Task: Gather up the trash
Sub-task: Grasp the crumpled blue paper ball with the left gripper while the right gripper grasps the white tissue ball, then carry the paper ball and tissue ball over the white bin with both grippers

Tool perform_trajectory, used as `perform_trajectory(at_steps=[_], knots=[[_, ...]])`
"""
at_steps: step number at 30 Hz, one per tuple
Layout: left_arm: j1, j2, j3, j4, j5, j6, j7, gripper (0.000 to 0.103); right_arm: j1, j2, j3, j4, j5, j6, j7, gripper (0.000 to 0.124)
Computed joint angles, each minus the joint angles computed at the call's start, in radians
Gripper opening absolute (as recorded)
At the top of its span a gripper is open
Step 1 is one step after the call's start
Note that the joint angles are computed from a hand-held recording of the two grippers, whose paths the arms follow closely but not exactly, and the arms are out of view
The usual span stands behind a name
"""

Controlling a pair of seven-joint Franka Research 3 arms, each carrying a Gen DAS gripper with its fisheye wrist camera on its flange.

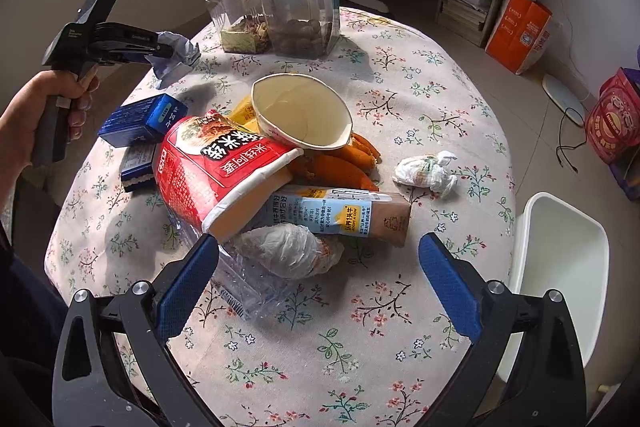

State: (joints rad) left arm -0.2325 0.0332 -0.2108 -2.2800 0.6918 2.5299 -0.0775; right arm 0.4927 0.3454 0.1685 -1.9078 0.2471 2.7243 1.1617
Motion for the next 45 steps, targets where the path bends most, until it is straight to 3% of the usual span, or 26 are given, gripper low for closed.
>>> perform_trajectory(at_steps=[6,8,15,16,19,24,30,38,42,45], knots=[[-0.049,-0.029,-0.045,0.043,0.055,-0.013,-0.081,0.035,0.013,0.026,0.010,0.018,0.007,-0.028,-0.005,0.096],[-0.071,-0.022,-0.059,0.072,0.079,-0.024,-0.082,0.035,0.037,0.039,-0.009,0.025,-0.028,-0.033,0.028,0.090],[-0.119,0.021,-0.064,0.146,0.102,-0.012,-0.043,0.035,0.058,0.074,-0.033,0.050,-0.091,-0.063,0.116,0.060],[-0.125,0.025,-0.064,0.154,0.105,-0.014,-0.039,0.035,0.051,0.074,-0.024,0.050,-0.083,-0.063,0.110,0.047],[-0.132,0.028,-0.059,0.162,0.112,0.000,-0.034,0.035,0.046,0.079,-0.022,0.061,-0.081,-0.089,0.115,0.031],[-0.146,0.045,-0.057,0.183,0.114,0.003,-0.019,0.035,0.042,0.070,-0.024,0.047,-0.082,-0.075,0.131,0.027],[-0.175,0.088,-0.057,0.253,0.126,0.008,0.014,0.035,0.043,0.010,-0.040,-0.026,-0.099,0.038,0.159,0.026],[-0.240,0.210,-0.047,0.426,0.126,-0.004,0.091,0.035,0.082,-0.084,-0.147,-0.144,-0.289,0.170,0.338,0.026],[-0.285,0.314,-0.034,0.560,0.095,-0.002,0.161,0.035,0.049,-0.132,-0.166,-0.196,-0.347,0.206,0.403,0.026],[-0.325,0.405,-0.018,0.680,0.072,0.001,0.220,0.035,0.063,-0.154,-0.233,-0.223,-0.489,0.239,0.536,0.026]])
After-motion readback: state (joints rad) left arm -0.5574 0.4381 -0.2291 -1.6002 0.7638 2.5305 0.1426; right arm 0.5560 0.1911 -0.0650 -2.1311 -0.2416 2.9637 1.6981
